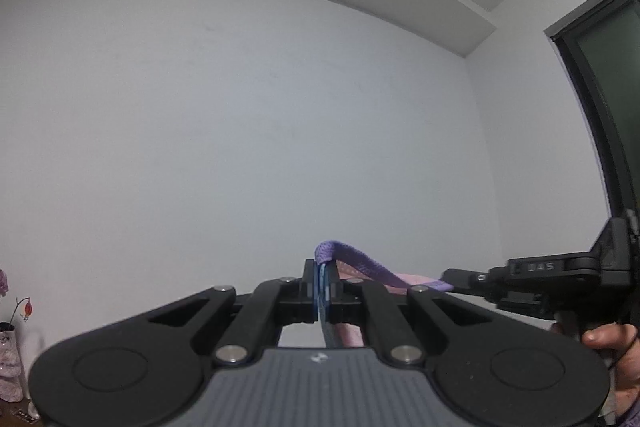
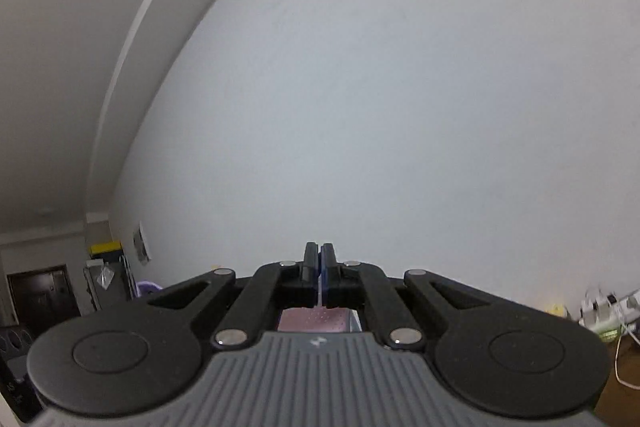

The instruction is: Fold clothes

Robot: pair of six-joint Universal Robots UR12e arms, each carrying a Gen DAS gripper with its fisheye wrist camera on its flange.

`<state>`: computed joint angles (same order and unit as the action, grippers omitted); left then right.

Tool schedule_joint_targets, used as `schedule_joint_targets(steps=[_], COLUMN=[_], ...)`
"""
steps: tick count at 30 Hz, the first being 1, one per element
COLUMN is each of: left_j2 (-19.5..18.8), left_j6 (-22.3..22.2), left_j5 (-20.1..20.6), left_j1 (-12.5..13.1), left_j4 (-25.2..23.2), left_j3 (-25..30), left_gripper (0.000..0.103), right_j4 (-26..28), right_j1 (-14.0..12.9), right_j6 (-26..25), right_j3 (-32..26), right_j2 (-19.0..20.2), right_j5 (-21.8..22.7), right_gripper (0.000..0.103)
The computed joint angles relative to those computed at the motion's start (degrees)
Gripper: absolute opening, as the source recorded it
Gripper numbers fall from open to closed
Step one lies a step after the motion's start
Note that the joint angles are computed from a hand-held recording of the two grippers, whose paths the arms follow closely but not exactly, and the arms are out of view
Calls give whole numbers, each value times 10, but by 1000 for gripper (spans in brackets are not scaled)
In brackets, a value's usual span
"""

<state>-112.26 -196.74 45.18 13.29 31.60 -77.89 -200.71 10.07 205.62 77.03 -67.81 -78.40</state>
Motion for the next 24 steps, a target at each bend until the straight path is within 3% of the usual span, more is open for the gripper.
schedule_joint_targets(steps=[3,7,10,14,18,21,24], left_j2=[-4,-35,-64,-84,-88,-76,-53], left_j6=[15,77,72,49,-16,-36,-9], left_j5=[3,33,34,43,8,-15,-66], left_j1=[-5,-25,-31,-29,-13,-3,9], left_j4=[-26,-115,-147,-122,-36,27,26], left_j3=[11,63,106,135,139,105,38], left_gripper=[1,1,1,2,2,2,2], right_j4=[-2,39,62,67,49,24,19], right_j1=[0,-5,-10,-13,-14,-10,-9], right_j6=[-7,-9,1,-5,-34,-64,-69], right_j3=[-7,-45,-80,-120,-126,-99,-57], right_j2=[4,28,53,81,81,67,47], right_j5=[-12,-23,-31,-26,-16,-17,-18], right_gripper=[1,1,1,1,1,1,1])
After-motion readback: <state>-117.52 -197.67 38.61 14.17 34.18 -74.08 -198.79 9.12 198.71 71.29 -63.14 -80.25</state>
